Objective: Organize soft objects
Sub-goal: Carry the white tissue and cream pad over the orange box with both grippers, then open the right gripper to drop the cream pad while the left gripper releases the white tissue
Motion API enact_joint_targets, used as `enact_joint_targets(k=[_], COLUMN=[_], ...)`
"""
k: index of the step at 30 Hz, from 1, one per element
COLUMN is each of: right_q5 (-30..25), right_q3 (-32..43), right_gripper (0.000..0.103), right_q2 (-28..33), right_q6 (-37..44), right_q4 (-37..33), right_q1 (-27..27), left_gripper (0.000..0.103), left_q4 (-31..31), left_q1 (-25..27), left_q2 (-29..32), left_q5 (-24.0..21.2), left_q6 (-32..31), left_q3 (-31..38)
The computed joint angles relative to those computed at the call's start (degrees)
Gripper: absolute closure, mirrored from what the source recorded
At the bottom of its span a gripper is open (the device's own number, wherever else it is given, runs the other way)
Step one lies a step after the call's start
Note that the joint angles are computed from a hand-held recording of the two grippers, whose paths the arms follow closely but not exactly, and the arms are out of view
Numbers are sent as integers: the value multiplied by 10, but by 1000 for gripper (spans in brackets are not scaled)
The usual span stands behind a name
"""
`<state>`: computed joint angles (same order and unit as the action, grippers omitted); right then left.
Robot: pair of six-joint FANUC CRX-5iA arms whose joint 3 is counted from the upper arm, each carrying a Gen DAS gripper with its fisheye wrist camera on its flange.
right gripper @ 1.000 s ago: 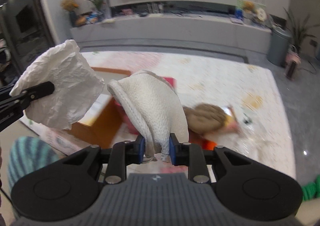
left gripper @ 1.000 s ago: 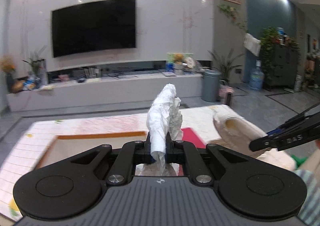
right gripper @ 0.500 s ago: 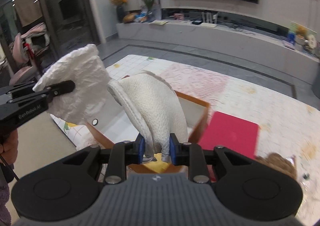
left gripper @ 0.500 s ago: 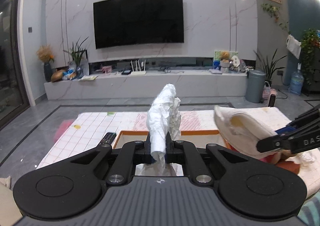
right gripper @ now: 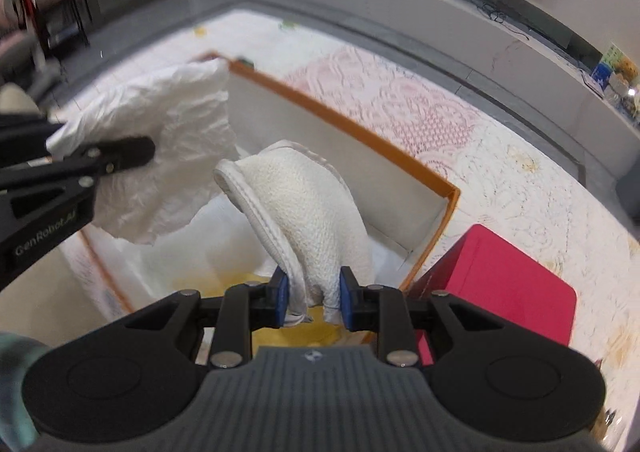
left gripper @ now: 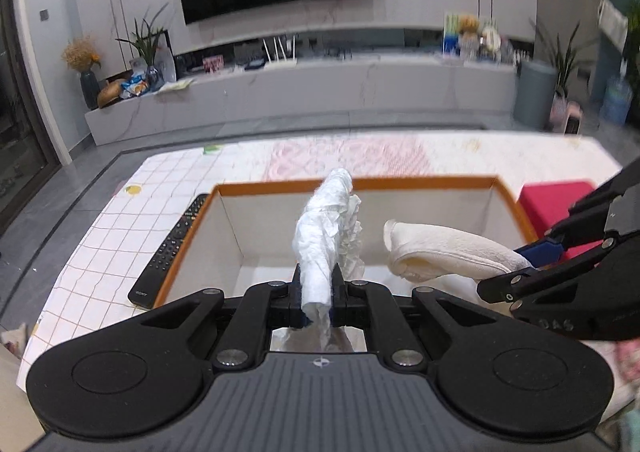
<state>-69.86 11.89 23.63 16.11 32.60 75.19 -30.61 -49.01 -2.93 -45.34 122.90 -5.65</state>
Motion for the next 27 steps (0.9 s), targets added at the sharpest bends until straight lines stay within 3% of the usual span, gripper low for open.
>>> enact_joint_targets(k=[4, 8, 12, 19, 20, 25, 27], right_q5=[-15, -30, -28, -13, -12, -13, -9], right_q3=[15, 38, 37, 9, 9, -18, -26], right_gripper=[77, 72, 67, 45, 40, 42, 42], right_q2=[24, 48, 50, 24, 24, 8, 1], right_q6=[46, 96, 125, 141, 144, 132, 123], right_q4=[-16, -29, -39, -30, -26, 5, 11], right_q1=[-10, -17, -19, -5, -3, 13, 15], left_gripper=[94, 92, 91, 91, 89, 82, 73], left_q4=[51, 137, 172, 208, 219, 231, 243], left_q1=[20, 52, 60, 59, 60, 57, 62], left_q2=[23, 22, 25, 35, 37, 46, 37], left_q5=[-4, 20, 15, -8, -13, -44, -40], left_q6=[-41, -104, -149, -218, -237, -283, -292], left_q3=[8, -18, -26, -20, -19, -7, -15])
